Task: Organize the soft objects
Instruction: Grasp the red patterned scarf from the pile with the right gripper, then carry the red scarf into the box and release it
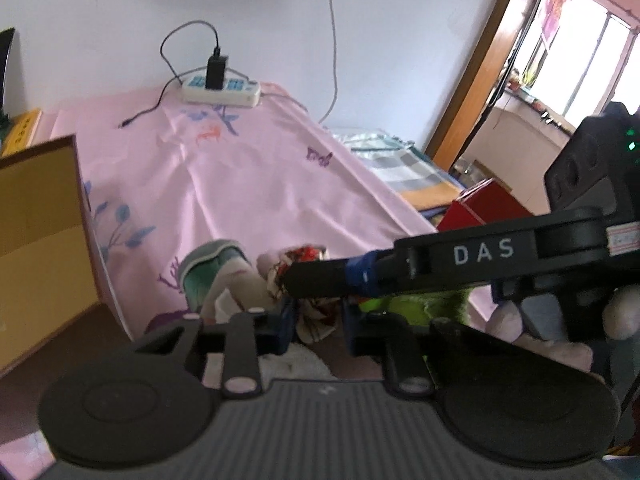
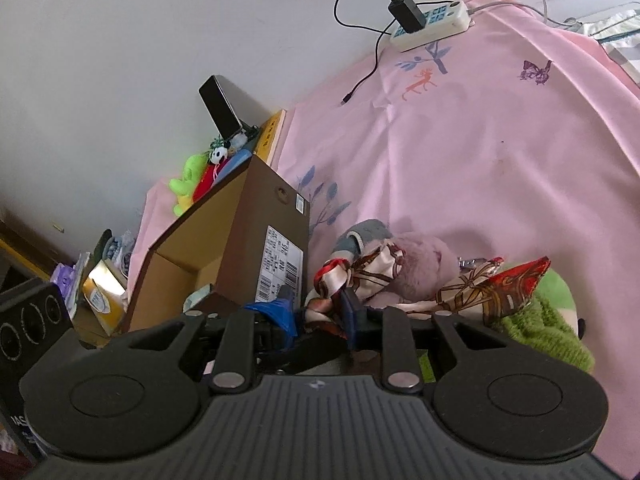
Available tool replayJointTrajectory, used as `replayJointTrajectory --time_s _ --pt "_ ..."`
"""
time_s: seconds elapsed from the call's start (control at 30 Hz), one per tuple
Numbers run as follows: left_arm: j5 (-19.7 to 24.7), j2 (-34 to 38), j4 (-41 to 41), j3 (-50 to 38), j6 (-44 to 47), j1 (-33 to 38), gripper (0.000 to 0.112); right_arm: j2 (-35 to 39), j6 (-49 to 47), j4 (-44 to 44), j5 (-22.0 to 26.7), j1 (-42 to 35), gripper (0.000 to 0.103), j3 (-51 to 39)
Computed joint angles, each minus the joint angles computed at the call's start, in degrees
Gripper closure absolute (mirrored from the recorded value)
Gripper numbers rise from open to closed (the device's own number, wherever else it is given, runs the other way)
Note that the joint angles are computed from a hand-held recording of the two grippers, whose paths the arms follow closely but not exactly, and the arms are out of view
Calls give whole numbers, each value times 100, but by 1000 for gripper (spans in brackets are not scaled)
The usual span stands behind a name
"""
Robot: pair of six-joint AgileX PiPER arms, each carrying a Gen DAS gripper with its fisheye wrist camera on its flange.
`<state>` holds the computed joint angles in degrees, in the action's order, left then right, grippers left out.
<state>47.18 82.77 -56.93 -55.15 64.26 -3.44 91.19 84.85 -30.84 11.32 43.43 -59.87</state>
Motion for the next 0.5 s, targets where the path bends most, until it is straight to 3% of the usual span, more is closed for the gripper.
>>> replayJointTrajectory --time_s 0.1,0.3,0.5 --pt "306 -47 -197 -54 222 257 96 -50 418 -268 -76 44 95 11" --pt "907 -286 -583 -164 752 910 96 -80 2571 -2103 -155 245 95 -153" --pt "1642 -414 -846 -419 1201 1998 96 356 3107 -2872 75 600 95 -1023"
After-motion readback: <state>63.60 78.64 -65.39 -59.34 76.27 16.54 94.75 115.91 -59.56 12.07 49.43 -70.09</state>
